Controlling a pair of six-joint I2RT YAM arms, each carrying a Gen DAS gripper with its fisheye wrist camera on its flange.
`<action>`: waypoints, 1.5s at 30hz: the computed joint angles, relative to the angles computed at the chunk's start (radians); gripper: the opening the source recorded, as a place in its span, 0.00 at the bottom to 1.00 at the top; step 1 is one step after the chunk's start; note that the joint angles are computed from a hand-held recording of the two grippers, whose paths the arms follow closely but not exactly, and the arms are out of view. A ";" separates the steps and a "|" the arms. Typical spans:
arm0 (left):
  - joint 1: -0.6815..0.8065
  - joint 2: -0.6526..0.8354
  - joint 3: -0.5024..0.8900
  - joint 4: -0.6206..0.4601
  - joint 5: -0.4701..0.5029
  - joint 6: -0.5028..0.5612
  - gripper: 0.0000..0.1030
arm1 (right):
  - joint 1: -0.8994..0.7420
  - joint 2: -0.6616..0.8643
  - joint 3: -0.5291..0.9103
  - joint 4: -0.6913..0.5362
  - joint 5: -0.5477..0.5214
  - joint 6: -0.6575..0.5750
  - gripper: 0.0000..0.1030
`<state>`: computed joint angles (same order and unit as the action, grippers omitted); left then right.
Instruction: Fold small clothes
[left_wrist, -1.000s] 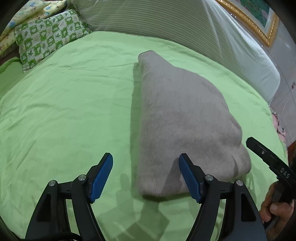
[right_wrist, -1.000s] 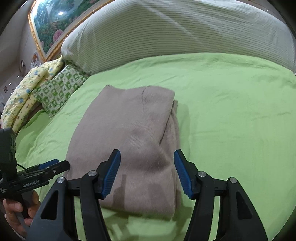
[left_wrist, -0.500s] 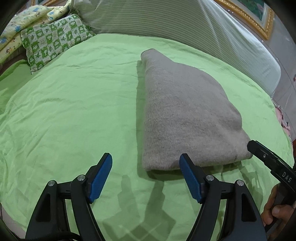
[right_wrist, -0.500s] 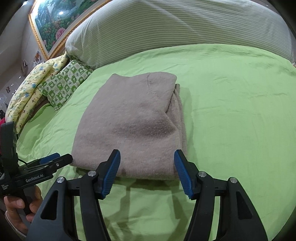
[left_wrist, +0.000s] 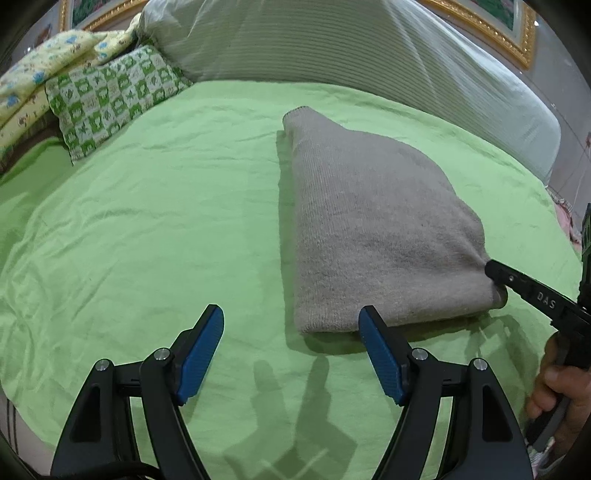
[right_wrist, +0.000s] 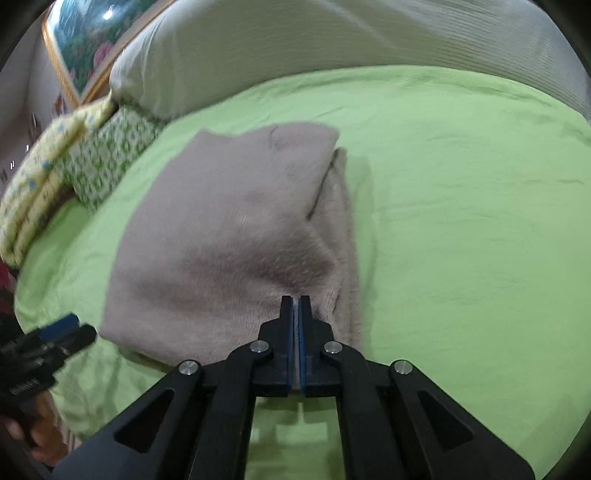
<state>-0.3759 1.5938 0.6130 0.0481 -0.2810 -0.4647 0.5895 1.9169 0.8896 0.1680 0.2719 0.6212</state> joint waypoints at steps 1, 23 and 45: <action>-0.002 0.000 -0.001 0.002 -0.003 0.002 0.75 | -0.003 -0.003 -0.005 -0.004 -0.010 -0.002 0.02; 0.092 0.049 0.088 0.037 0.143 0.027 0.78 | 0.006 -0.045 0.077 -0.037 0.044 -0.044 0.31; 0.268 0.559 0.656 -0.100 0.430 0.047 0.84 | -0.191 0.390 0.679 -0.295 -0.136 -0.164 0.36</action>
<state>-0.1081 2.1524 1.2688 -0.0523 0.1493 -0.4175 0.3990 2.3074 1.5681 -0.1273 0.1358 0.4573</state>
